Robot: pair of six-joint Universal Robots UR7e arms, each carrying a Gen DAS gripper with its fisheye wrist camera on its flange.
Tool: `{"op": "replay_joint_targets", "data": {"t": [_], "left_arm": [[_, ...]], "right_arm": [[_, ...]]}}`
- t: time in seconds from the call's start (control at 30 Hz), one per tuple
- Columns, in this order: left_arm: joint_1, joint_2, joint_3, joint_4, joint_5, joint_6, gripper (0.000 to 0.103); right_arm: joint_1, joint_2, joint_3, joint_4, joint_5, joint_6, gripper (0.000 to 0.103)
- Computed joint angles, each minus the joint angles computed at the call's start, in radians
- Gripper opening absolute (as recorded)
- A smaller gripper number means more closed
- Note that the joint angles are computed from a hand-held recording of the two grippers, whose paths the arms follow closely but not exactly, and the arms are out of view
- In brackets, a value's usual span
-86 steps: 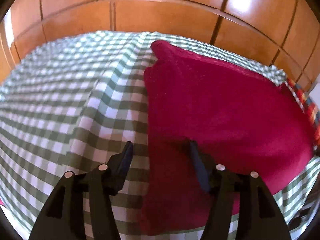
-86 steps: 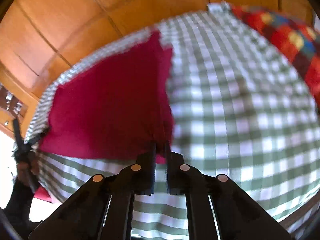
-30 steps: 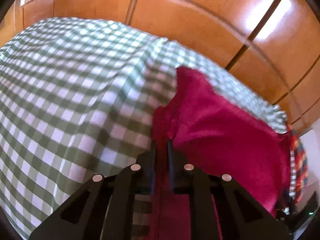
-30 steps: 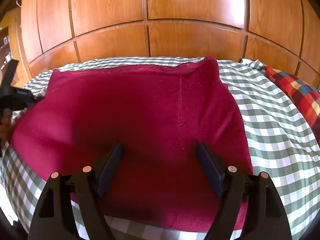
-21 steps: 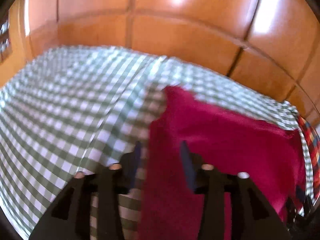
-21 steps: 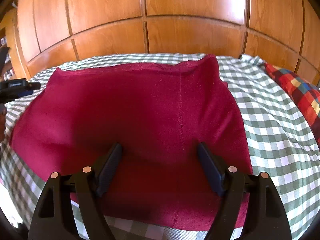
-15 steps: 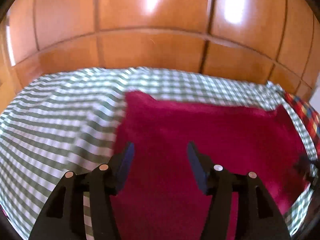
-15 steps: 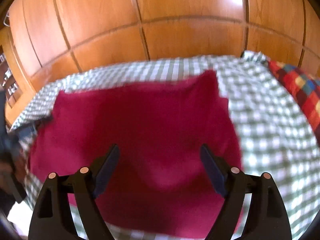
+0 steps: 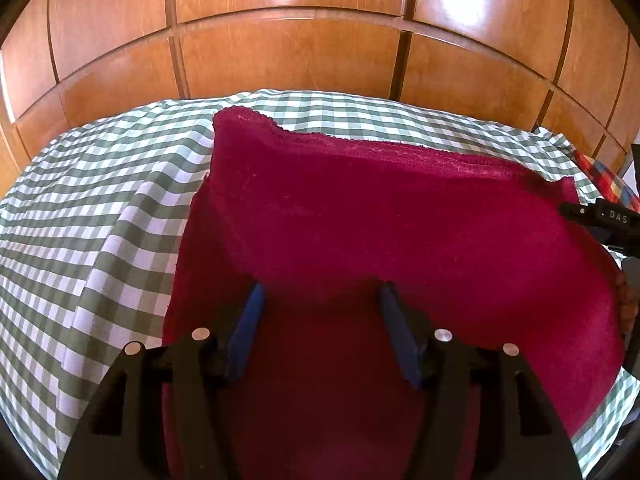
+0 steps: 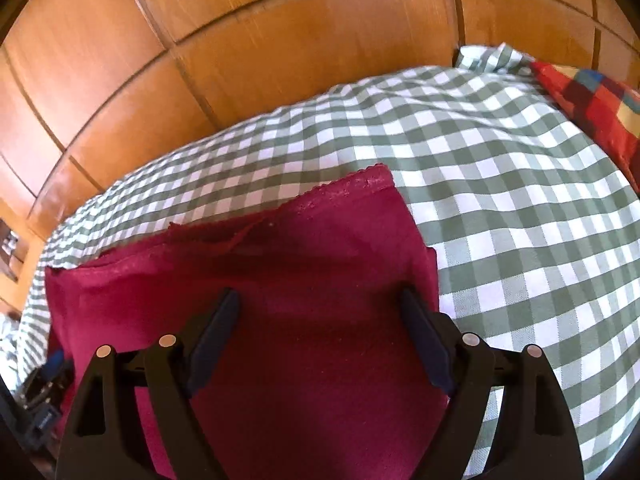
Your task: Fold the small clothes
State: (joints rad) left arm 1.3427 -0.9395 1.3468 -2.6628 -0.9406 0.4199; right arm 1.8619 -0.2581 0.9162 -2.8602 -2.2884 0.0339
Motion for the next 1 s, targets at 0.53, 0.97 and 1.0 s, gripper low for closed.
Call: {"op": "replay_joint_targets", "data": {"t": [0.53, 0.97, 1.0], "left_arm": [[-0.002, -0.002, 0.020, -0.037, 0.004, 0.000, 0.061], [-0.004, -0.001, 0.019, -0.036, 0.012, -0.009, 0.061], [-0.004, -0.001, 0.017, -0.030, 0.014, -0.013, 0.061]], "right_arm": [[0.036, -0.022, 0.009, 0.075, -0.072, 0.052, 0.082], [0.006, -0.182, 0.330, -0.022, 0.038, 0.218, 0.087], [0.009, -0.184, 0.336, -0.035, 0.034, 0.228, 0.087]]}}
